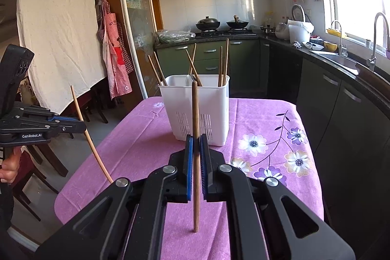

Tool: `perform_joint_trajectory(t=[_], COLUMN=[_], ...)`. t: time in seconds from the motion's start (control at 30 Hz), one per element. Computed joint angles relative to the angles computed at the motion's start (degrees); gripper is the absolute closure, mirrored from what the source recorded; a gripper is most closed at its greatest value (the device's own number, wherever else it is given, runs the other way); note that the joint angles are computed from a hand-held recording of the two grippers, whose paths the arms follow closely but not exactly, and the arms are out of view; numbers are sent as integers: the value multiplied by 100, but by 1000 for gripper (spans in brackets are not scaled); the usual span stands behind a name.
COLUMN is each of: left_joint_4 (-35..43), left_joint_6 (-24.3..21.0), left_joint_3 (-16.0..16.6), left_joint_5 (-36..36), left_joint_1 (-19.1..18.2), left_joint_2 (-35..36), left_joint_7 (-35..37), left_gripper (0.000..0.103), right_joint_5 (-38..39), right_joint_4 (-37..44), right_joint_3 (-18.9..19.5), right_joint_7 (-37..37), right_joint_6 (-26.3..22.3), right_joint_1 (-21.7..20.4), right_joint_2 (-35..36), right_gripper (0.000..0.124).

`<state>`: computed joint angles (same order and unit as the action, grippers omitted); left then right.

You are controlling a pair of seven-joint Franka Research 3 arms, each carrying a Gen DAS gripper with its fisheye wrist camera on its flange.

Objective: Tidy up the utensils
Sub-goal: 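Carry the left gripper's chopstick over the white holder while the right holds its chopstick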

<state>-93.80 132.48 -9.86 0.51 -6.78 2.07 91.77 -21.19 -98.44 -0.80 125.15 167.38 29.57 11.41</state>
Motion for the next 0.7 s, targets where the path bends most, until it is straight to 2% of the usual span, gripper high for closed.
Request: perform_joint_trajectory(t=[0.23,0.37,0.53,0.7], left_joint_4=[102,561,1583,3119], left_joint_6=[-67,-272,-488,-522], left_joint_3=[-9,-31,-100,-134], left_joint_5=[-20,-139,-175,249], left_joint_1=[-3,-2,-41,-247], left_joint_2=[33,223,641,1425], left_joint_7=[53,146,226,-54], left_gripper=[97,97,97,97], right_joint_5=[5,115,304,471], right_joint_4=[-165,-173,-311,-404], right_joint_3=[35,69,121,121], right_joint_7=[20,-92,-229,-367], right_joint_6=[102,125,283,389], right_joint_1=[-43,-68,-115,-131], right_joint_2=[-88,-87,-145,-184], right_gripper=[117,117,117,117])
